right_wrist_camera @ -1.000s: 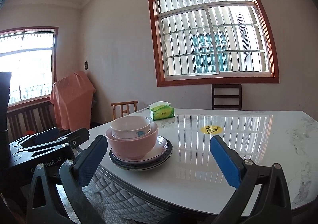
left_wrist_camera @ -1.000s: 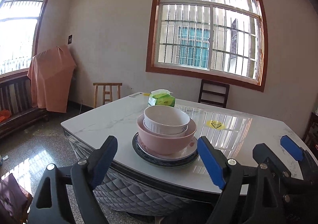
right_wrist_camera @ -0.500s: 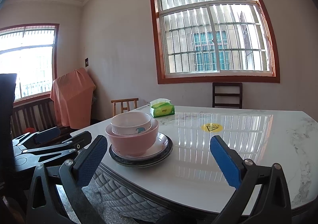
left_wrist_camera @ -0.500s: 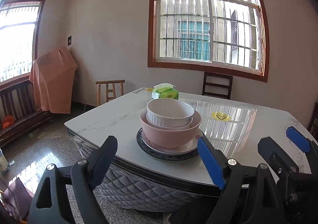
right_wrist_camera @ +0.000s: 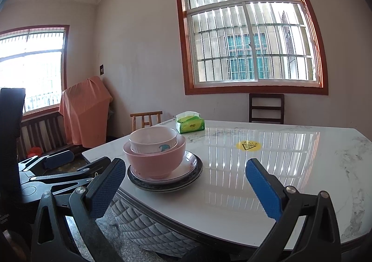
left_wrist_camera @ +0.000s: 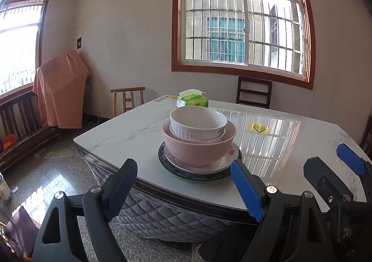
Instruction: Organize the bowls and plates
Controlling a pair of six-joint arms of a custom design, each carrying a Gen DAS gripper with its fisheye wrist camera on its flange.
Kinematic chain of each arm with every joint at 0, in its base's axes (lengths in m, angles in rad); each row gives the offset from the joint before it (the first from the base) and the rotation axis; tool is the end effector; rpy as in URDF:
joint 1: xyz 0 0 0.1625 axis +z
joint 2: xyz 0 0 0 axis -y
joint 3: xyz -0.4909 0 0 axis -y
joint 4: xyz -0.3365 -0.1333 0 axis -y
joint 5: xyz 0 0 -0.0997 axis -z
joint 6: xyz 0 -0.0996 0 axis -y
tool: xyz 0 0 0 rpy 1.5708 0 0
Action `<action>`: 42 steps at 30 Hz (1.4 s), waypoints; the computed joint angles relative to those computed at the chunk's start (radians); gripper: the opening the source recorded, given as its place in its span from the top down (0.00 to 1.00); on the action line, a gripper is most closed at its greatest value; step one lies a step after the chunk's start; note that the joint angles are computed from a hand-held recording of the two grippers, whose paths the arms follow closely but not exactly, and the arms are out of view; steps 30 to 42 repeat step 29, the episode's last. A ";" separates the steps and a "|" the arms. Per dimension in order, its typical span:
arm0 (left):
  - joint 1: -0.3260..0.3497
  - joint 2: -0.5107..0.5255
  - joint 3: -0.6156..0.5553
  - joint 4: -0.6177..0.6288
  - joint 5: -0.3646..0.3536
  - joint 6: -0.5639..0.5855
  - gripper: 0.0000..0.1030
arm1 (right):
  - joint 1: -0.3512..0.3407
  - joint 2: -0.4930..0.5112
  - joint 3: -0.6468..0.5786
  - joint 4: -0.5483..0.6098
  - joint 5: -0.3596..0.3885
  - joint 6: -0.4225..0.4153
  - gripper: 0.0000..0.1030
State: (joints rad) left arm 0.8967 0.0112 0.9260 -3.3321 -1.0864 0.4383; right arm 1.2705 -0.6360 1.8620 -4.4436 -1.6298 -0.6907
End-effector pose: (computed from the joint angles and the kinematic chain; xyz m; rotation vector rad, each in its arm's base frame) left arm -0.3730 -0.7548 -0.1009 1.1011 2.2875 -1.1689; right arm -0.0558 -0.6111 0.2444 0.2842 -1.7239 1.6332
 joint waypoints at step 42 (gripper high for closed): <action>0.002 0.138 -0.341 0.340 0.125 -0.024 0.00 | -0.217 -0.248 -0.324 0.719 -0.572 0.097 0.01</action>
